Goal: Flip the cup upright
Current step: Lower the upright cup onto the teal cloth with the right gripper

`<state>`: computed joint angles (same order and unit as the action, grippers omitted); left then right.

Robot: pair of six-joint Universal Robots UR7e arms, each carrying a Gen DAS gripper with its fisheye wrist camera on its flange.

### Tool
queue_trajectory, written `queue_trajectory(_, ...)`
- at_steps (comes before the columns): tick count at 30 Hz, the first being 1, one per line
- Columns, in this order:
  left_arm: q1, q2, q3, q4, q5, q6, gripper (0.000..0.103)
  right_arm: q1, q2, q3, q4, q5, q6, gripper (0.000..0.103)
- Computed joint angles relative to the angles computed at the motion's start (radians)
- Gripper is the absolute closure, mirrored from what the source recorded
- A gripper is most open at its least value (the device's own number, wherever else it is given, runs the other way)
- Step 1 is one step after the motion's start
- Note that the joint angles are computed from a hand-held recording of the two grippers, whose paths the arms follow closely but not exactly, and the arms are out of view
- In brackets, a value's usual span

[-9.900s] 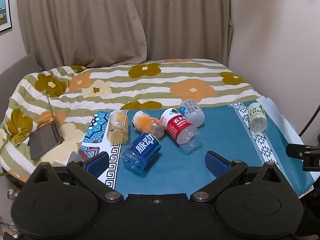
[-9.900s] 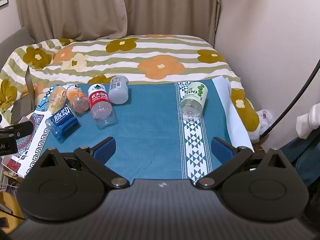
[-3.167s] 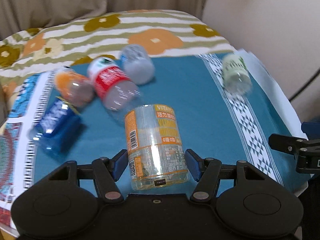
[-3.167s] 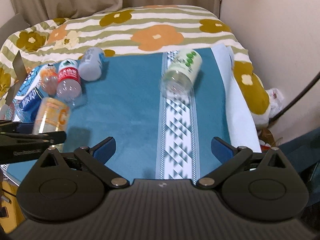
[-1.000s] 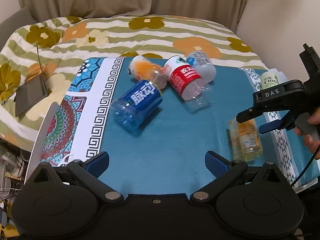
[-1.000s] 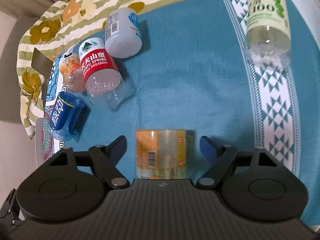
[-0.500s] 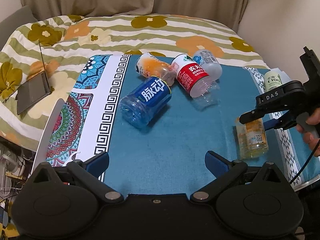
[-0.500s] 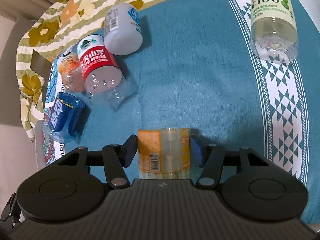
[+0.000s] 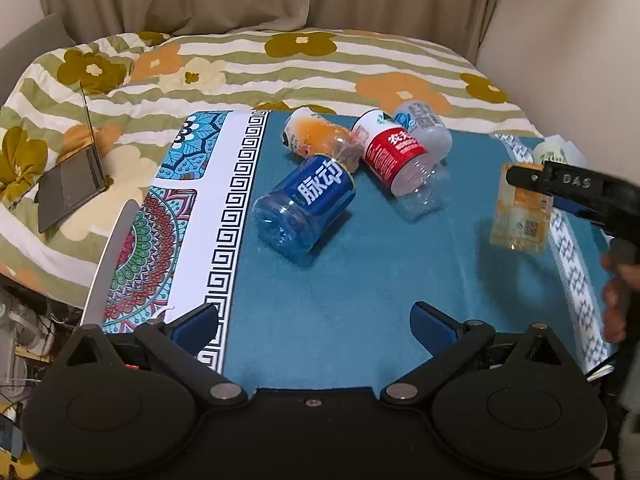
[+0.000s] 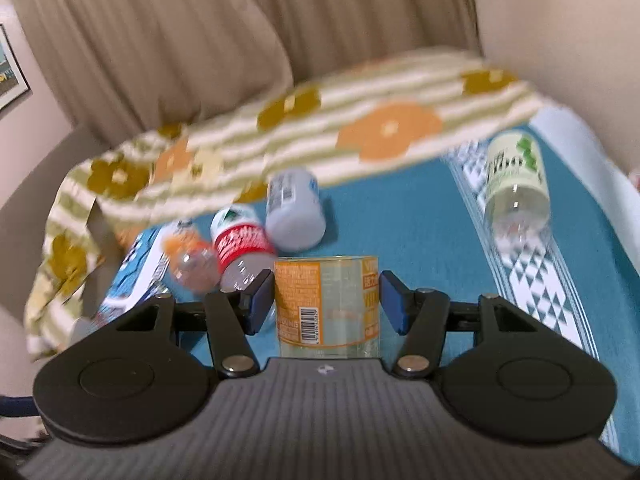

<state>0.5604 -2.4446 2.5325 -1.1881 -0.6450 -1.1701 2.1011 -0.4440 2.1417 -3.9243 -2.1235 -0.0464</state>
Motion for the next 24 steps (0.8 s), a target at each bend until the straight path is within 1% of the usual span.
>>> queue_trajectory(3,0.013,-0.004,0.006,0.006,0.003,0.022,0.0,-0.001,0.112,-0.041,-0.192,-0.025,-0.112,0.031)
queue_trajectory(4,0.018,-0.008,0.008,0.007,0.005,0.031,0.0,-0.004,0.138,-0.055,-0.232,-0.027,-0.139,0.031)
queue_trajectory(7,0.039,-0.017,0.019,-0.007,0.011,0.07,0.0,-0.014,0.193,-0.085,-0.303,-0.023,-0.177,0.031)
queue_trajectory(9,0.047,-0.018,0.024,-0.008,0.014,0.085,0.0,-0.018,0.217,-0.102,-0.322,-0.024,-0.188,0.031)
queue_trajectory(13,0.054,-0.028,0.029,-0.011,0.016,0.107,0.0,-0.015,0.23,-0.111,-0.325,-0.036,-0.201,0.031)
queue_trajectory(17,0.072,-0.028,0.034,-0.056,0.016,0.157,0.0,0.005,0.208,-0.089,-0.278,-0.061,-0.197,0.031)
queue_trajectory(20,0.079,-0.029,0.039,-0.09,0.018,0.184,0.0,0.02,0.194,-0.066,-0.256,-0.077,-0.209,0.031)
queue_trajectory(24,0.083,-0.034,0.046,-0.125,0.015,0.209,0.0,0.025,0.206,-0.043,-0.301,-0.062,-0.249,0.031)
